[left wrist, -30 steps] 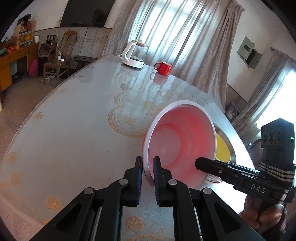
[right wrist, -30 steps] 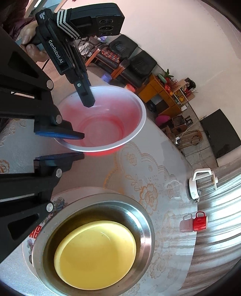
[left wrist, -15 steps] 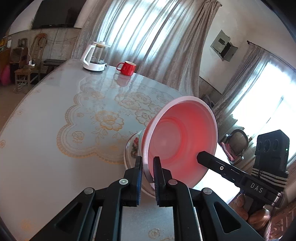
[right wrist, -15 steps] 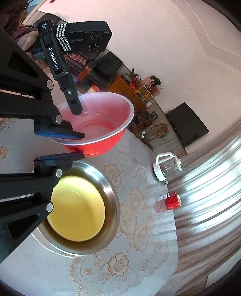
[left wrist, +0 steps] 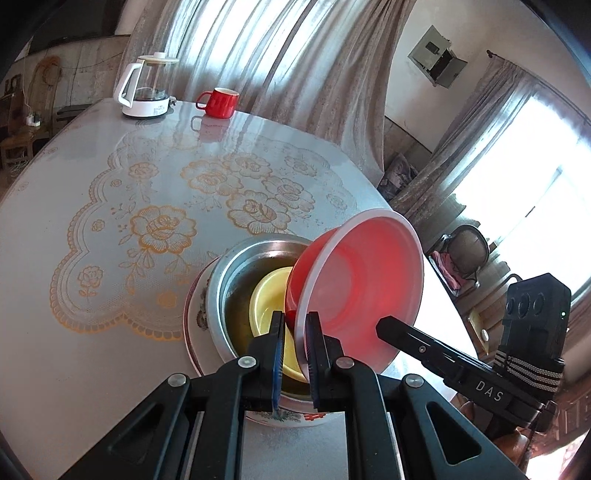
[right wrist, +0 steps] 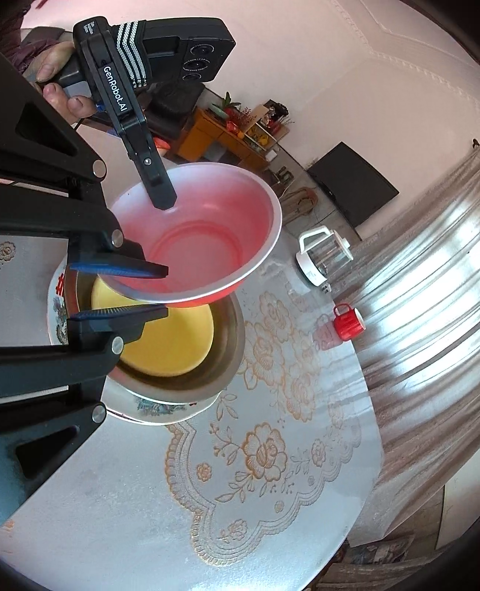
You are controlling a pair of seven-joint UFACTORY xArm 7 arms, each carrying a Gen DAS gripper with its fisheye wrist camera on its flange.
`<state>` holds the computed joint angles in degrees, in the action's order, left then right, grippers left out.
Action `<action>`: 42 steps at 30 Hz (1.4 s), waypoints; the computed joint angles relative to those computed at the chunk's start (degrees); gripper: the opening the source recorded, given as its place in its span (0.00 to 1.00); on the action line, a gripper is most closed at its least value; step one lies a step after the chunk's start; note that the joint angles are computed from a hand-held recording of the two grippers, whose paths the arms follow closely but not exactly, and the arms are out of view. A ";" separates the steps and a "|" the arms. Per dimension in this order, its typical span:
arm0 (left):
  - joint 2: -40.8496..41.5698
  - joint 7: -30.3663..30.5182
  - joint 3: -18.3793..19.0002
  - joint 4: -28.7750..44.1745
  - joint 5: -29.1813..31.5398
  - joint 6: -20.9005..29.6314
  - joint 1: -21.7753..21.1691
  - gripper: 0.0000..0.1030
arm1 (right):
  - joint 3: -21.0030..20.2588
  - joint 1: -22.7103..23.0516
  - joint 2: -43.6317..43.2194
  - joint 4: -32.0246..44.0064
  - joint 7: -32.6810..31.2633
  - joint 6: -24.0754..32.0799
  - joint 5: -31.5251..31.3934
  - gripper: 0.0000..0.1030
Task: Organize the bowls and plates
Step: 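Lower the red-and-pink bowl into the yellow bowl with the right gripper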
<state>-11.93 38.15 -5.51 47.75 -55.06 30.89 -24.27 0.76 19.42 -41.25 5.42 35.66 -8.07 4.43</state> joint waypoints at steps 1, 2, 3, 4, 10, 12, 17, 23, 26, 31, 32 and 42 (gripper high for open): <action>0.47 -0.62 -0.13 0.20 0.43 0.27 0.06 0.11 | -0.36 0.10 -0.03 -0.16 0.01 0.22 0.06 0.13; 0.63 -1.18 -0.20 0.09 0.81 0.67 0.17 0.11 | -0.73 0.17 0.02 -0.15 -0.12 0.44 0.05 0.13; 0.71 -1.74 -0.28 0.01 1.30 1.06 0.30 0.11 | -1.14 0.29 -0.25 -0.45 -0.25 0.60 0.08 0.13; 0.91 -2.00 -0.31 0.02 1.52 1.34 0.37 0.11 | -1.53 0.50 0.01 -0.27 -0.41 0.79 0.09 0.13; 1.88 -3.12 -0.13 1.10 1.70 4.67 1.14 0.11 | -3.25 1.56 -0.28 -0.24 -1.54 2.04 0.54 0.15; 1.99 -3.31 -0.19 1.26 1.70 5.39 1.50 0.11 | -4.39 2.35 -1.19 -0.72 -1.98 2.26 0.91 0.15; 2.80 -4.22 -0.66 1.53 2.45 5.22 2.06 0.11 | -3.32 1.08 -2.96 -1.41 -1.27 3.44 2.07 0.22; 3.31 -4.74 -1.49 1.03 3.86 3.07 1.89 0.12 | 3.80 -4.82 -1.81 -0.34 0.59 5.35 0.97 0.21; 2.94 -4.25 -1.36 0.77 3.49 3.24 1.65 0.12 | 8.01 -8.71 -1.18 0.51 2.19 6.56 -0.28 0.19; 3.87 -6.39 -2.11 0.92 6.60 1.81 1.66 0.12 | 9.52 -12.09 1.14 2.04 2.81 6.71 -2.47 0.17; 4.12 -7.11 -2.31 0.84 7.54 1.57 1.61 0.13 | 9.50 -12.50 2.16 2.57 2.55 6.32 -2.93 0.18; 2.47 -4.86 -1.61 -1.29 6.58 -1.52 0.87 0.14 | 17.09 -20.72 9.20 9.45 1.29 12.14 -10.22 0.22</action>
<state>-9.46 33.29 -7.12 46.45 -48.48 29.37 -23.40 17.85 -1.30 -32.04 14.87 36.95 4.07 -5.80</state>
